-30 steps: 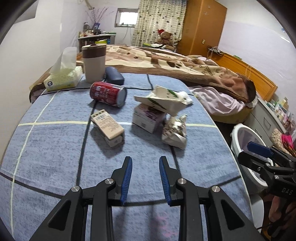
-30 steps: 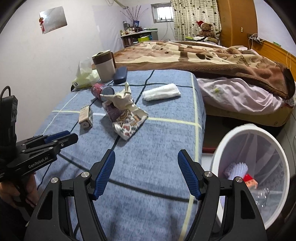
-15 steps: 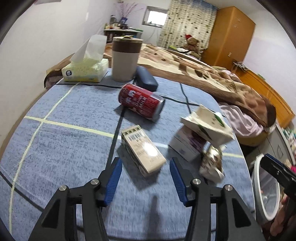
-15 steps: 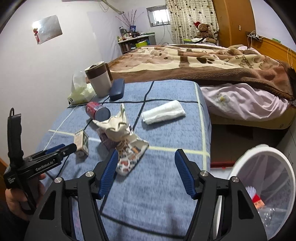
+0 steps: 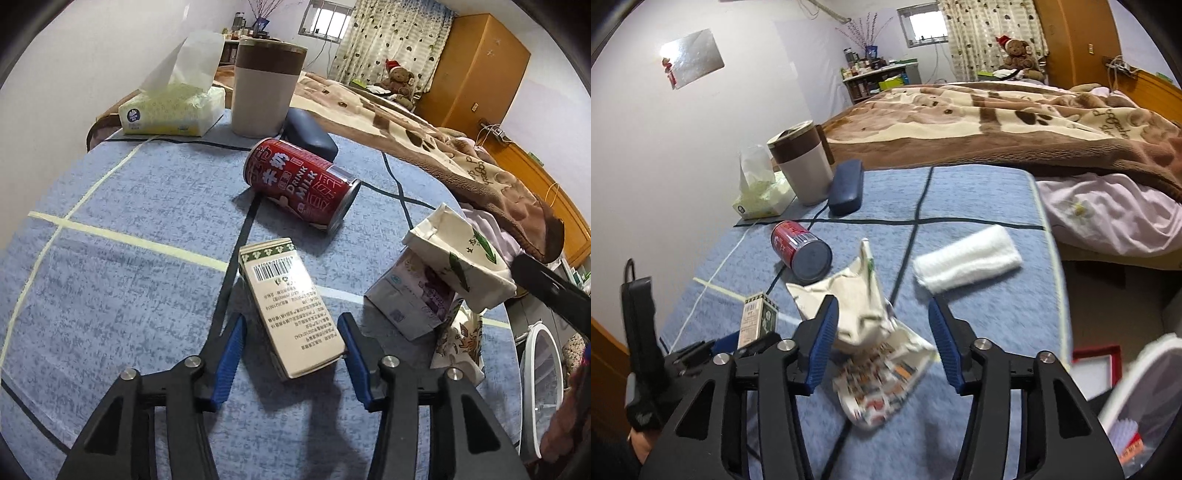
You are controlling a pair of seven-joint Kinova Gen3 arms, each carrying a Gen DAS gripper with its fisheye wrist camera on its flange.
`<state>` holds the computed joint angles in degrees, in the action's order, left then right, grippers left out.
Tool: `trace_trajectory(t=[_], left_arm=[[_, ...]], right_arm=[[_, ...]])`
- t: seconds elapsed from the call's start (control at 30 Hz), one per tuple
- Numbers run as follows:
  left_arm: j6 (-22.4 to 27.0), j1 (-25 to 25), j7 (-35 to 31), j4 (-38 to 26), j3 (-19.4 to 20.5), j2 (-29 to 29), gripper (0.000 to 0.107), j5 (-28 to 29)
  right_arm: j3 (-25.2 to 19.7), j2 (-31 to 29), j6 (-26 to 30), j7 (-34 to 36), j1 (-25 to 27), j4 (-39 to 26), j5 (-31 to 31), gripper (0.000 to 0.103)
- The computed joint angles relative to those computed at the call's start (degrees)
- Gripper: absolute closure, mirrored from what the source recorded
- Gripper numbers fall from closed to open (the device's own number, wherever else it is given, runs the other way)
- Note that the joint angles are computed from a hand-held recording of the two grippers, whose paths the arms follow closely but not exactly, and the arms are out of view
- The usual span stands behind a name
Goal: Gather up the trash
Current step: 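Grasp the beige milk carton with the left tool while the right tool grasps the cloth bag, then carry the carton and cloth bag over the wastebasket and open both tools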
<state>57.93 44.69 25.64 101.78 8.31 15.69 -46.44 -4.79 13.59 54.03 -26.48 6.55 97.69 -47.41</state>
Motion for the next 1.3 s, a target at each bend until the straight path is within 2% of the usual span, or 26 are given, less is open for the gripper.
trace_trajectory(t=[0.07, 0.13, 0.23, 0.53, 0.73, 1.07, 1.3], left_arm=[[0.4, 0.1, -0.2, 0.0, 0.0, 0.1, 0.065, -0.1], [0.2, 0.2, -0.2, 0.4, 0.1, 0.0, 0.066, -0.5], [0.5, 0.5, -0.5, 0.5, 0.3, 0.0, 0.068, -1.0], [3.9, 2.6, -1.5, -0.9, 1.3, 0.4, 0.072, -1.2], [7.0, 4.9, -1.7, -2.9, 2.2, 0.6, 0.073, -1.0], [12.1, 10.5, -2.9, -8.7, 3.6, 2.3, 0.073, -2.1], [13.6, 14.1, -4.5, -12.7, 3.3, 4.1, 0.073, -2.8]], right_arm=[[-0.1, 0.6, -0.2, -1.2, -1.0, -0.3, 1.4, 0.067], [-0.4, 0.6, -1.0, -1.3, -1.5, 0.2, 2.5, 0.081], [-0.5, 0.1, -0.7, -0.3, -0.7, 0.8, 1.9, 0.086], [1.4, -3.2, 0.5, 3.7, 1.6, 3.5, -1.4, 0.087], [4.0, -5.1, 3.8, 6.6, 3.6, 5.4, -3.0, 0.087], [8.1, -7.3, 8.5, 9.7, 7.3, 7.6, -4.4, 0.087], [10.0, -7.9, 10.4, 11.2, 9.4, 8.5, -4.6, 0.087]])
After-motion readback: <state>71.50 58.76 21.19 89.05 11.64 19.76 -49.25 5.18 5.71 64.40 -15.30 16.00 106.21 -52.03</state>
